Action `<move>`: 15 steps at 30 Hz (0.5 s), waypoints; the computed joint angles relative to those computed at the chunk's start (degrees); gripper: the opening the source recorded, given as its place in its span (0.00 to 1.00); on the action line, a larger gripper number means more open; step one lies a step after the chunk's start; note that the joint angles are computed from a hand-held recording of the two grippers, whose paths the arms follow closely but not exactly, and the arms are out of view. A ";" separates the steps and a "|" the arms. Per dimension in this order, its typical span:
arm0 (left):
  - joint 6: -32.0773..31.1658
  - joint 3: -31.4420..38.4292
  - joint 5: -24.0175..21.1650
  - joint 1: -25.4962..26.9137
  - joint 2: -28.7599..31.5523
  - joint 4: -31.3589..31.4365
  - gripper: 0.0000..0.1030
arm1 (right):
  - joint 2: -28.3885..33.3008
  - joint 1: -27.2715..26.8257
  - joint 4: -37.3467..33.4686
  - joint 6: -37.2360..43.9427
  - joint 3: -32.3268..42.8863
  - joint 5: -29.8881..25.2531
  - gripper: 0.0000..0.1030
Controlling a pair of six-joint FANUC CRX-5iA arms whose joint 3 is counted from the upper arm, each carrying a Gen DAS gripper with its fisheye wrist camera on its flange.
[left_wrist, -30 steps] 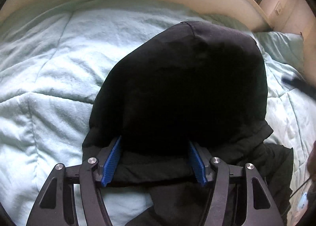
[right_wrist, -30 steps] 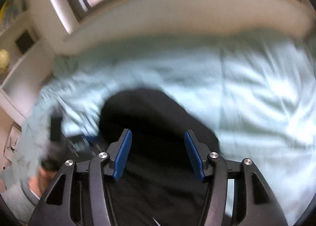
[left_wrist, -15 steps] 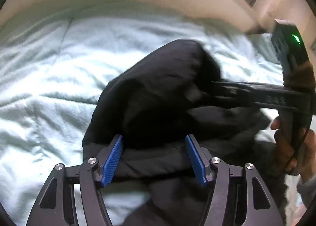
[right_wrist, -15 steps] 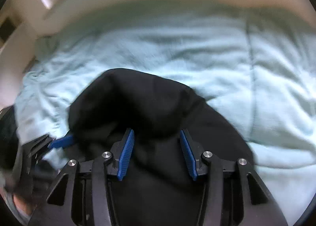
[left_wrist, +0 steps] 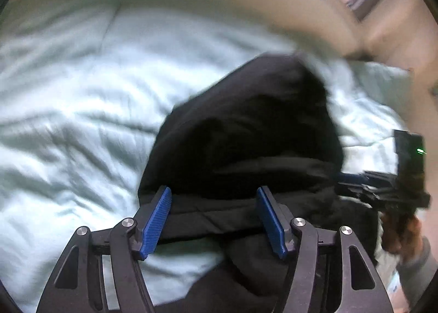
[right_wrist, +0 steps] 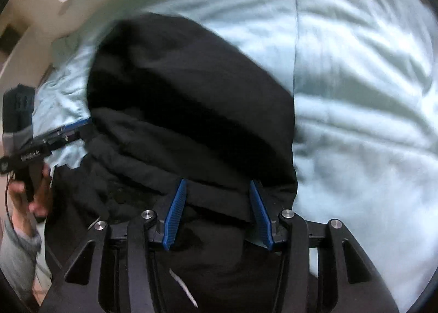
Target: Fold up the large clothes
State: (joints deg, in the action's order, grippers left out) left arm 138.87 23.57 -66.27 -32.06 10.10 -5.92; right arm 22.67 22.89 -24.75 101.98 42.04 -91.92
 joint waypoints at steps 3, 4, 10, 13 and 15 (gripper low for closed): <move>-2.82 -1.40 2.17 0.76 -3.98 -1.10 0.64 | 0.35 -2.86 -3.04 3.15 3.67 -0.16 0.73; -5.12 -1.81 2.84 2.27 -4.70 0.61 0.67 | 1.16 -3.08 -2.98 3.11 5.06 -0.30 0.79; -17.66 -2.65 2.79 9.91 0.54 17.57 0.78 | 12.66 -3.67 -7.87 -0.95 20.18 -10.07 0.81; -21.57 -5.86 6.88 11.60 1.50 23.07 0.78 | 16.74 -3.55 -8.12 -3.68 25.04 -11.65 0.81; -22.29 -6.95 9.60 12.51 2.25 25.27 0.78 | 20.17 -4.24 -9.63 -5.66 30.24 -14.48 0.83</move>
